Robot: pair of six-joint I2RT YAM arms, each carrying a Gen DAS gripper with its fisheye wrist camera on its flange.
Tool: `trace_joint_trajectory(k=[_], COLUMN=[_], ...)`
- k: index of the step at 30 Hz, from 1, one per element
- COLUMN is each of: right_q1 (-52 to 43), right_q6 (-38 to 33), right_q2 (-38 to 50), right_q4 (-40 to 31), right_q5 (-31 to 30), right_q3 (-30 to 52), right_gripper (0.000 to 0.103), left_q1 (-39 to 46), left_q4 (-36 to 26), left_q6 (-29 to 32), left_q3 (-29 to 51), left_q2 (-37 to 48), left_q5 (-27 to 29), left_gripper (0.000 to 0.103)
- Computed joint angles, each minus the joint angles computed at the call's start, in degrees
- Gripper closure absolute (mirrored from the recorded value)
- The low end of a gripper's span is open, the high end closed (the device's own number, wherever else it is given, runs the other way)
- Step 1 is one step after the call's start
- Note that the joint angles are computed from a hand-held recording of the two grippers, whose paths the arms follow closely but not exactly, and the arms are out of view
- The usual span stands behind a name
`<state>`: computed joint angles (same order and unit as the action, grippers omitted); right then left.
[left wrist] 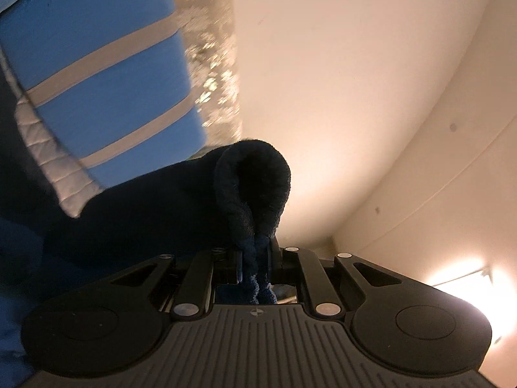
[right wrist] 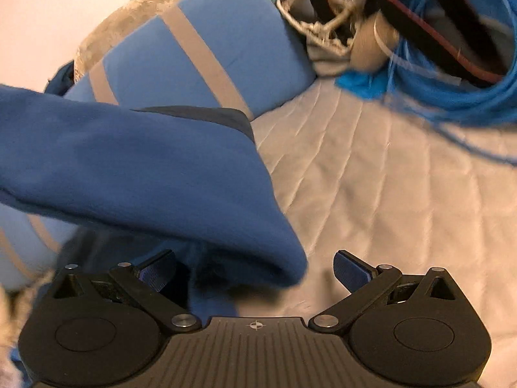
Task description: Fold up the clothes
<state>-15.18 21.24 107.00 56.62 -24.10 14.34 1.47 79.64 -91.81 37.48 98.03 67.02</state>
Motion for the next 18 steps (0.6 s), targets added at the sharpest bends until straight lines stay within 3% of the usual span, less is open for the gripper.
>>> trace_joint_trajectory(k=[4,7,9,11,18], right_q1=[4.83,9.66,12.99,15.71,22.78], right_q6=[-1.41,-4.97,-7.16,-10.08,-24.87], right_q2=[-0.95,-2.28,-2.44,-2.47,-1.11], right_q4=[1.62,1.94,2.17,1.57,6.43], right_q5=[3.93,10.11,16.11,21.30,34.76], right_q3=[-0.92,-1.05,-0.93,-0.74,-3.34], right_gripper=[0.000,0.001,0.008,0.022,0.038], left_q1=[0.24,0.66,1.20,1.80,5.58], left_q4=[2.88,3.47,3.64,3.62,4.97], left_q6=[-4.87,-6.98,-7.93,-8.75,-10.83], left_q3=[1.35,1.66,1.98,2.42,3.47], left_q2=[-0.97,-2.51,-3.05,-3.40,-3.11], left_q5=[-1.70,-2.26,-2.38,-2.50,-1.61], left_gripper=[0.091,0.091,0.091,0.091,0.091])
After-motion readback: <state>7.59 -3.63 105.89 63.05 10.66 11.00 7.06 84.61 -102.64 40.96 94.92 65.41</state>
